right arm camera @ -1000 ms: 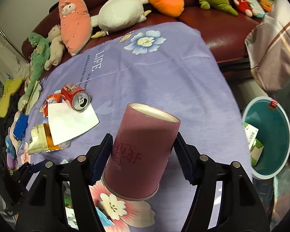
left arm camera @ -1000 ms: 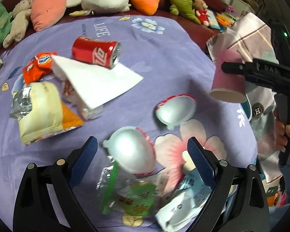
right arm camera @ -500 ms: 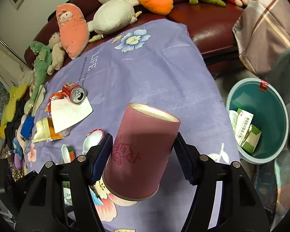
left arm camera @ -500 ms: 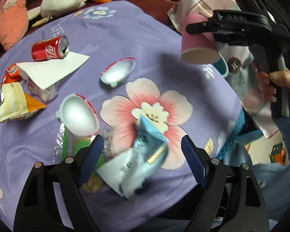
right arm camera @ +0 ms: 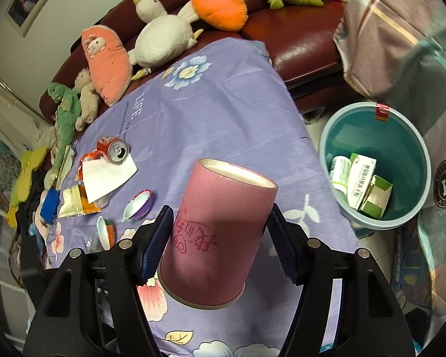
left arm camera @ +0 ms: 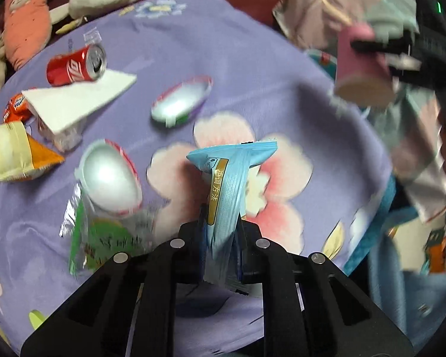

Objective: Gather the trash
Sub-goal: 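Carry the cup and packet over the teal wastebasket and open both tools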

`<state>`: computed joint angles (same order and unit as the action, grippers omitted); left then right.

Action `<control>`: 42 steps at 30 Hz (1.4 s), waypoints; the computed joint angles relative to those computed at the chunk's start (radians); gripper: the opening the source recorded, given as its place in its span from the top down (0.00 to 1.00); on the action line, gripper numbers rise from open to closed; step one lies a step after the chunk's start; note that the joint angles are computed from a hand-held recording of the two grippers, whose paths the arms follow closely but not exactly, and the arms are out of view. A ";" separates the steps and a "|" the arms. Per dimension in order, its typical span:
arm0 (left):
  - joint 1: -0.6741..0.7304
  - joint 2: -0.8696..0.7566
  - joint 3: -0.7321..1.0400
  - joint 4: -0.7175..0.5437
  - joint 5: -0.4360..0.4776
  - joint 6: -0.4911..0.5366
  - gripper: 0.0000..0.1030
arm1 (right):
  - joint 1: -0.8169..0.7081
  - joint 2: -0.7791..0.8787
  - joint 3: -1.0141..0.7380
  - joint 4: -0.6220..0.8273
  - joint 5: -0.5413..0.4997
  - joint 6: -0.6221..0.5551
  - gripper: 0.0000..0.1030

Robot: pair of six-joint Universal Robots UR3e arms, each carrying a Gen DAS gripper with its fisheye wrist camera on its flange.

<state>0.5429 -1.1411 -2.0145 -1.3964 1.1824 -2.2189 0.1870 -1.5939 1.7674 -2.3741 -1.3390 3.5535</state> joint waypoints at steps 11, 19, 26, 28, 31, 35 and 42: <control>-0.338 -0.294 0.358 0.165 -0.069 -0.425 0.86 | -0.341 -0.245 0.200 0.031 0.136 -0.139 0.40; -0.634 -0.645 0.690 0.251 -0.020 -0.640 0.86 | -0.660 -0.369 0.250 0.183 0.207 -0.333 0.40; -0.780 -0.923 1.000 0.204 0.008 -0.710 0.86 | -0.720 -0.241 0.249 0.153 0.207 -0.399 0.38; -0.805 -0.994 1.086 0.177 0.015 -0.720 0.86 | -0.717 -0.194 0.237 0.161 0.217 -0.410 0.32; -0.829 -1.072 1.184 0.143 0.024 -0.725 0.86 | -0.726 -0.139 0.236 0.158 0.228 -0.412 0.31; -0.850 -1.157 1.299 0.094 0.031 -0.727 0.86 | -0.748 -0.125 0.244 0.143 0.225 -0.422 0.31; -0.880 -1.266 1.435 0.035 0.037 -0.734 0.86 | -0.777 -0.138 0.257 0.116 0.188 -0.420 0.29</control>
